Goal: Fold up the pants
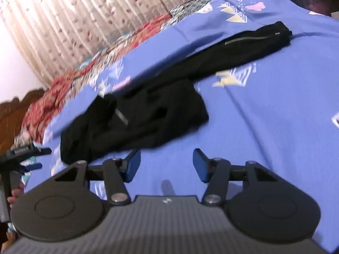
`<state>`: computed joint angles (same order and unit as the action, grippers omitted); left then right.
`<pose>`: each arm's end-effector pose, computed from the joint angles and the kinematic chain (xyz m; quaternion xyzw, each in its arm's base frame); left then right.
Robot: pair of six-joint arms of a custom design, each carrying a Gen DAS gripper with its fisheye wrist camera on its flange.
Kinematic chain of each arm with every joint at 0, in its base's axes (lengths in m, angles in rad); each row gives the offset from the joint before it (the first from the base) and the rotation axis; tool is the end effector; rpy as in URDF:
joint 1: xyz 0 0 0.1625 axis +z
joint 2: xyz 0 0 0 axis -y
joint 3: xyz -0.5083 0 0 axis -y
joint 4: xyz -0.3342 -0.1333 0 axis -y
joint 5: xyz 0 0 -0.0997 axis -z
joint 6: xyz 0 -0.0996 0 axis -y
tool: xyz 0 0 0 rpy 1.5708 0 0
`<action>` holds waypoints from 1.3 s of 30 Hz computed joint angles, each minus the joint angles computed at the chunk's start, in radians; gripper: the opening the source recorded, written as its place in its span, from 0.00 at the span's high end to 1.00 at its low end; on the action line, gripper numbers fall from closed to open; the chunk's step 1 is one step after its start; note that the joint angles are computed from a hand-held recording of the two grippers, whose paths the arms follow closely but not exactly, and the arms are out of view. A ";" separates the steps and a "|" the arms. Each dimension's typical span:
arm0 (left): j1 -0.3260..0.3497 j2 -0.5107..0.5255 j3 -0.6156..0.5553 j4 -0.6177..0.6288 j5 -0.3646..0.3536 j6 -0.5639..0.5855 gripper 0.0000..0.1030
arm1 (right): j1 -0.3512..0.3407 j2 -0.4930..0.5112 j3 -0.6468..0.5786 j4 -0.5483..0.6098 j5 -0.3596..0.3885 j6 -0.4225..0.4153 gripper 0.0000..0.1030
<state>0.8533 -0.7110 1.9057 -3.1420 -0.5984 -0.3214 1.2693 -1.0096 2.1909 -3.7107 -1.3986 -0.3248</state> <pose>-0.2460 -0.6098 0.1679 0.0851 0.8687 -0.3715 0.3163 -0.0153 -0.5555 0.3089 0.0500 -0.8835 0.4606 0.0689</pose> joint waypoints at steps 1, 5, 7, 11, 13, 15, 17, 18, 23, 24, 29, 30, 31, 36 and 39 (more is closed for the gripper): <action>0.020 0.006 -0.036 0.046 -0.033 -0.019 0.07 | 0.003 0.003 -0.021 0.016 0.003 0.015 0.43; 0.089 0.051 -0.175 0.147 -0.117 -0.064 0.44 | 0.026 0.039 -0.113 0.048 -0.032 0.027 0.36; 0.112 0.057 -0.205 0.205 -0.162 -0.096 0.80 | 0.035 0.065 -0.179 0.100 -0.063 0.015 0.34; 0.083 0.055 -0.166 0.159 -0.131 -0.123 0.85 | 0.059 0.096 -0.280 0.254 -0.146 0.002 0.91; 0.059 -0.002 -0.085 0.069 -0.172 -0.136 0.87 | 0.059 0.081 -0.252 0.181 -0.111 0.007 0.91; 0.043 -0.086 0.006 0.011 -0.236 -0.212 0.89 | 0.037 0.031 -0.196 0.092 0.012 0.043 0.91; 0.016 -0.171 0.119 -0.049 -0.295 -0.312 0.91 | 0.015 -0.034 -0.129 0.042 0.110 0.052 0.91; -0.001 -0.214 0.170 -0.055 -0.311 -0.360 0.94 | 0.002 -0.070 -0.092 0.030 0.150 0.042 0.91; -0.115 -0.346 0.400 0.044 -0.241 -0.589 0.90 | -0.079 -0.207 0.069 0.077 0.236 -0.106 0.77; -0.121 -0.357 0.426 0.079 -0.222 -0.622 0.90 | -0.082 -0.219 0.082 0.113 0.181 -0.153 0.71; -0.118 -0.372 0.458 0.191 -0.126 -0.715 0.53 | -0.056 -0.187 0.079 0.037 -0.057 -0.202 0.61; -0.109 -0.366 0.449 0.174 -0.127 -0.703 0.38 | -0.047 -0.187 0.059 0.049 -0.028 -0.215 0.61; -0.098 -0.355 0.445 0.133 -0.138 -0.679 0.35 | -0.030 -0.179 0.042 0.048 -0.013 -0.243 0.60; -0.036 -0.253 0.436 -0.094 -0.261 -0.536 0.29 | 0.071 -0.087 -0.128 0.297 0.041 -0.420 0.35; -0.012 -0.205 0.475 -0.205 -0.321 -0.516 0.25 | 0.144 0.034 -0.279 0.430 -0.106 -0.467 0.33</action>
<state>0.8411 -0.9159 2.3804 -3.3473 -0.9195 -0.8370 1.4132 -0.9753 1.9118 -3.2806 -1.5049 -0.7914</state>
